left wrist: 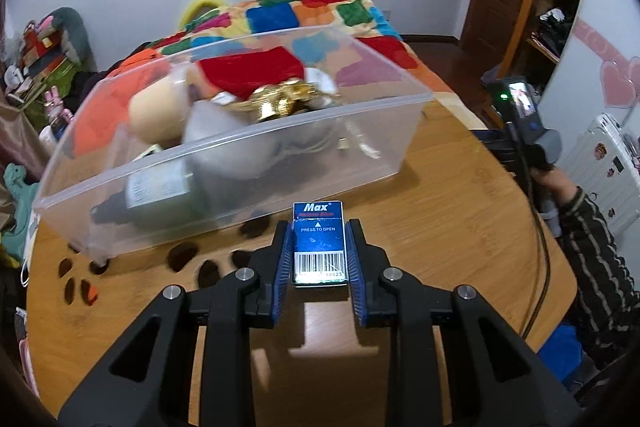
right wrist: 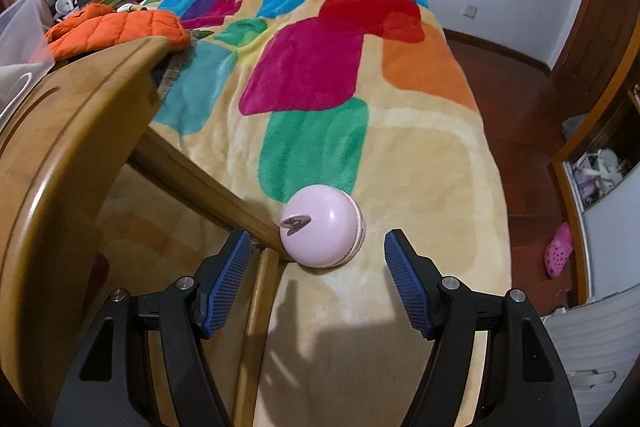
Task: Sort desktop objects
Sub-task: 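Grasp the pink round container on the bed with the right gripper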
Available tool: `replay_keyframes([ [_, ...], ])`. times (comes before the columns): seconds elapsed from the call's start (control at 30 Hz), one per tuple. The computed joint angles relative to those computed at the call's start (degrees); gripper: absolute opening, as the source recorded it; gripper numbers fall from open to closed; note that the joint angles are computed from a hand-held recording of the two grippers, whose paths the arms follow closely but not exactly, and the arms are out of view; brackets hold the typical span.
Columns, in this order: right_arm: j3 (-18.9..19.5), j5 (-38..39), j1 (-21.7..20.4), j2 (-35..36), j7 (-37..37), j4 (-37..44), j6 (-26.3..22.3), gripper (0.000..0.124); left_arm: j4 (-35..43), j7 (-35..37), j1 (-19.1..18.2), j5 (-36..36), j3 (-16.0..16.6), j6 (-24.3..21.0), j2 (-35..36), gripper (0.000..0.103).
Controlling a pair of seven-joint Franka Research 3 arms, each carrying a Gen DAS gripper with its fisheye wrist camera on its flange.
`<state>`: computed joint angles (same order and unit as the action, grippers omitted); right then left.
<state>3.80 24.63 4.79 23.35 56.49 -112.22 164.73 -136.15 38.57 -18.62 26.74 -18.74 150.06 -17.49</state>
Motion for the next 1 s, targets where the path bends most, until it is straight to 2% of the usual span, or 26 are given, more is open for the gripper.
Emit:
replay_keyframes([
  [0.23,-1.63,-2.66,1.51,3.93,2.64,5.0,-2.98,0.066,2.09,1.37,-0.88,-0.6,-0.05,0.4,3.11,0.026],
  [0.47,-4.75,-8.34,3.77,10.35,9.02,12.32,-8.61,0.065,2.45,2.04,-1.23,-0.6,0.13,0.39,3.66,0.026],
  [0.73,-3.25,-8.55,2.5,11.32,9.89,12.34,-6.15,0.065,1.91,2.43,-1.24,-1.72,0.51,1.34,3.71,0.026],
  [0.77,-2.76,-8.2,2.06,11.28,9.51,12.31,-6.21,0.059,1.86,2.35,-1.23,-1.72,0.46,1.41,3.72,0.026],
  [0.8,-1.68,-7.33,1.08,11.22,8.43,12.36,-6.6,0.059,1.8,2.27,-1.2,-1.68,0.42,1.37,3.65,0.026],
  [1.0,-1.94,-6.44,1.53,9.57,9.14,9.94,-3.98,0.059,1.68,1.51,-0.86,-0.96,0.25,1.18,2.88,0.026],
])
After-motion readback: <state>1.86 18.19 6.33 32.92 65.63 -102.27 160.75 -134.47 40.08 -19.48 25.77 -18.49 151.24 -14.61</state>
